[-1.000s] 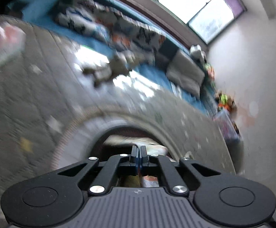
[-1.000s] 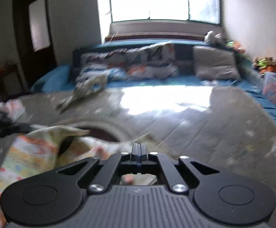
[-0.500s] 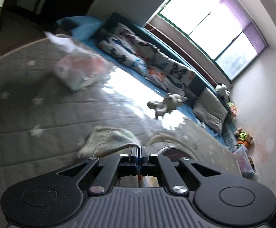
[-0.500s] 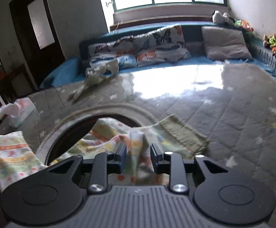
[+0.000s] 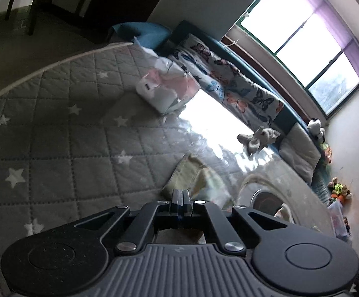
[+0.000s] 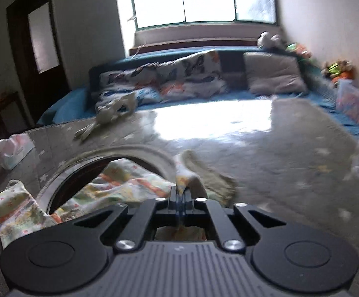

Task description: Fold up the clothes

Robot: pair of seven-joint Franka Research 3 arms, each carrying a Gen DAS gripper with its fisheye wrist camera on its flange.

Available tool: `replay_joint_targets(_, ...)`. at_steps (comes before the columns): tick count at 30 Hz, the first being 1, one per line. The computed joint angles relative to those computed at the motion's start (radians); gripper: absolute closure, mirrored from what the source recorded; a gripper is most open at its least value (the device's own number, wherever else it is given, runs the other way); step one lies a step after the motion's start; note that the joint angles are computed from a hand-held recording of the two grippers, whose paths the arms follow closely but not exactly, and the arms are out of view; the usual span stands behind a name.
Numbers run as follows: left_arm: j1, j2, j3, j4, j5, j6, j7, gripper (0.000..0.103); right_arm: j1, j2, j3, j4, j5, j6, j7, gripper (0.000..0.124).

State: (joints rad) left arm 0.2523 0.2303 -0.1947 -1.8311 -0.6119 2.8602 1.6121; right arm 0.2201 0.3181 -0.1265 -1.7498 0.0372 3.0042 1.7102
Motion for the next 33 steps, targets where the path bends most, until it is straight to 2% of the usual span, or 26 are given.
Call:
replay_joint_targets(3,-0.005,0.006,0.000,0.009,0.016,-0.025,0.002,0.103,0.104,-0.087,-0.146,-0.119,-0.146,0.037,0.158,0.122)
replay_joint_targets(6,-0.004,0.016,-0.016,0.028,0.005,-0.043,0.046,0.103,0.177,-0.165,-0.260,-0.215,-0.353,0.038,0.363,0.122)
replay_joint_targets(7,-0.005,0.022,-0.021,0.038,0.001,-0.050,0.063,0.103,0.197,-0.197,-0.295,-0.250,-0.433,0.021,0.446,0.122)
replay_joint_targets(9,-0.011,0.037,-0.026,0.061,0.007,-0.069,0.081,0.103,0.195,-0.242,-0.312,-0.298,-0.537,-0.011,0.547,0.122)
replay_joint_targets(14,-0.030,0.079,-0.035,0.125,0.039,-0.130,0.098,0.100,0.138,-0.316,-0.275,-0.370,-0.636,-0.128,0.650,0.119)
replay_joint_targets(19,-0.063,0.131,-0.049,0.202,0.103,-0.197,0.120,0.094,0.070,-0.344,-0.220,-0.377,-0.745,-0.136,0.726,0.112)
replay_joint_targets(22,-0.093,0.178,-0.053,0.266,0.158,-0.237,0.108,0.087,0.033,-0.315,-0.179,-0.316,-0.866,-0.122,0.795,0.110)
replay_joint_targets(24,-0.112,0.206,-0.054,0.305,0.198,-0.260,0.097,0.077,0.009,-0.290,-0.157,-0.262,-0.941,-0.129,0.865,0.109)
replay_joint_targets(26,-0.128,0.236,-0.060,0.349,0.232,-0.283,0.094,0.073,-0.020,-0.267,-0.132,-0.235,-0.886,-0.101,0.831,0.109)
replay_joint_targets(28,-0.143,0.273,-0.068,0.402,0.261,-0.307,0.098,0.070,-0.064,-0.232,-0.081,-0.220,-0.692,-0.053,0.645,0.108)
replay_joint_targets(30,-0.161,0.309,-0.069,0.455,0.294,-0.335,0.088,0.064,-0.128,-0.183,0.010,-0.191,-0.432,-0.037,0.398,0.108)
replay_joint_targets(33,-0.185,0.370,-0.071,0.545,0.334,-0.379,0.071,0.060,-0.195,-0.100,0.121,-0.113,-0.124,-0.075,0.123,0.108)
